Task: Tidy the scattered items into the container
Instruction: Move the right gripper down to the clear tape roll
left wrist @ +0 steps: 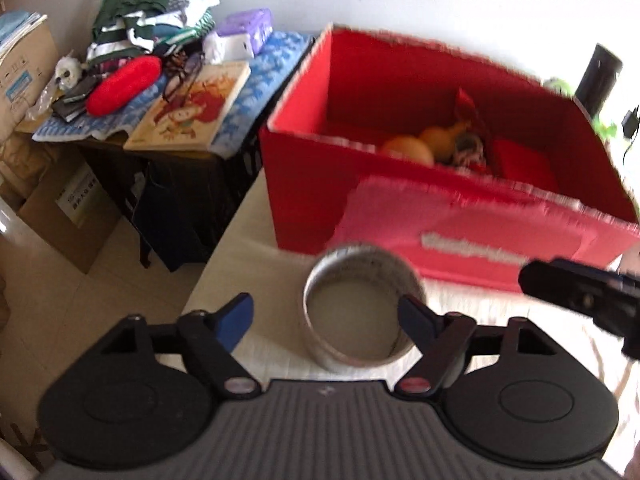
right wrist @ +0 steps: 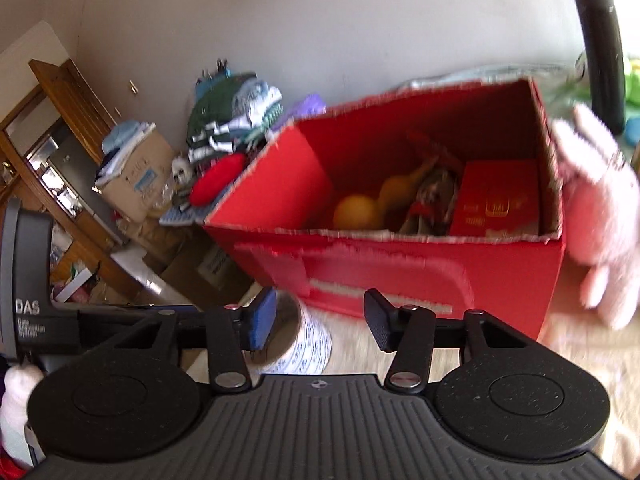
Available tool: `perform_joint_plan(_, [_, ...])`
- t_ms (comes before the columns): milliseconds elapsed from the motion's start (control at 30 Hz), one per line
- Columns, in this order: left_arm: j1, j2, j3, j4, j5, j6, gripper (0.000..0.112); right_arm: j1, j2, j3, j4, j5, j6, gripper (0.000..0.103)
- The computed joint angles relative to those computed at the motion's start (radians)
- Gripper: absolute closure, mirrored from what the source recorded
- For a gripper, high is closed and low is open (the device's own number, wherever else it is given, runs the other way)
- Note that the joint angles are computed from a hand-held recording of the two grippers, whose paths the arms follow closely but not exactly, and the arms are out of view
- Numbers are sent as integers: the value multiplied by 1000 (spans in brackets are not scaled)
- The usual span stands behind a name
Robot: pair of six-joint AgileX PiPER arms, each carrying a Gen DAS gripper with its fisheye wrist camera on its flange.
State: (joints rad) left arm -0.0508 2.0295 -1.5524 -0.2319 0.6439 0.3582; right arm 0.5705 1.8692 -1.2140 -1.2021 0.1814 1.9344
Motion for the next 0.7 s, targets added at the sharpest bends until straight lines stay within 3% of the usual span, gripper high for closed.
perform_joint_plan(267, [30,113,-147,-15,122,76,51,0,78,-103,535,43,-433,51])
perform_joint_plan(633, [56,226,-314,-91,281,270,55,35,219,-345,802,244,-614,52])
perform_joint_plan(700, [60,246,-340,-96,309,299,74,36,247,-394,833,282,-627,54])
